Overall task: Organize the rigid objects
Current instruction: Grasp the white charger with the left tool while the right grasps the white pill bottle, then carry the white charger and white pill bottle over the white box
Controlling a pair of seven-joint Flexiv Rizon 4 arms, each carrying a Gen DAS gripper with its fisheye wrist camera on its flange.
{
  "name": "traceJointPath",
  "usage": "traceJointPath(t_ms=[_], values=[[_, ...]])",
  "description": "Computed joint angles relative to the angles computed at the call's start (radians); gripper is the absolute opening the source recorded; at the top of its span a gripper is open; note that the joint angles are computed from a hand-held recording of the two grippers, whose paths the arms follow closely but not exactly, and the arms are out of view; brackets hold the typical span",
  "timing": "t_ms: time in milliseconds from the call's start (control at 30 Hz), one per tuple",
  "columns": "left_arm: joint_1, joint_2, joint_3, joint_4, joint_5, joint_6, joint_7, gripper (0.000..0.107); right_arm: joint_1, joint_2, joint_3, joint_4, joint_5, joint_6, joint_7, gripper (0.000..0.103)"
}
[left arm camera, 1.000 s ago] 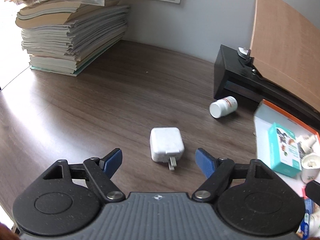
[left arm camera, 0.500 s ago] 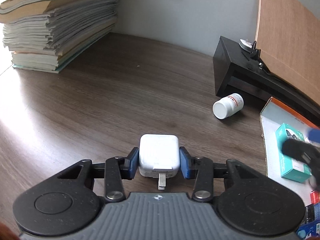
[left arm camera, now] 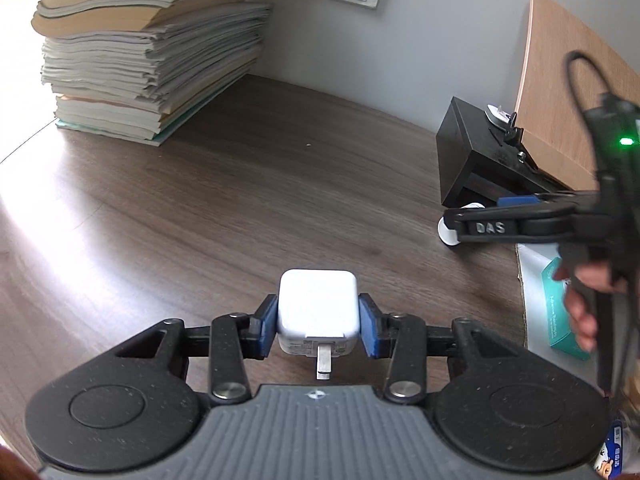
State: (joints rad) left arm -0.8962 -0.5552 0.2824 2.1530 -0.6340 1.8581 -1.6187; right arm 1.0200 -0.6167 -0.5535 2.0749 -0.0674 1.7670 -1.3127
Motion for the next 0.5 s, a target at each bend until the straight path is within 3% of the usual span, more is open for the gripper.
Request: traceJointPath(t_ms=[100, 167, 267, 500], values=[[0.001, 0.007, 0.001, 0.006, 0.003, 0.003, 0.000, 0.042, -0.068, -0.008, 0.061, -0.037, -0.035, -0.036, -0.007, 0.081], [0.006, 0.011, -0.003, 0.009, 0.006, 0.005, 0.001, 0.042, -0.171, 0.008, 0.172, -0.053, -0.063, -0.039, -0.009, 0.070], [0.013, 0.015, -0.009, 0.011, 0.006, 0.013, 0.006, 0.042, -0.208, 0.026, 0.216, -0.036, -0.069, -0.018, 0.018, 0.070], [0.042, 0.037, -0.050, 0.017, 0.020, 0.037, 0.039, 0.042, 0.010, 0.119, 0.042, 0.104, 0.059, 0.056, 0.034, 0.070]])
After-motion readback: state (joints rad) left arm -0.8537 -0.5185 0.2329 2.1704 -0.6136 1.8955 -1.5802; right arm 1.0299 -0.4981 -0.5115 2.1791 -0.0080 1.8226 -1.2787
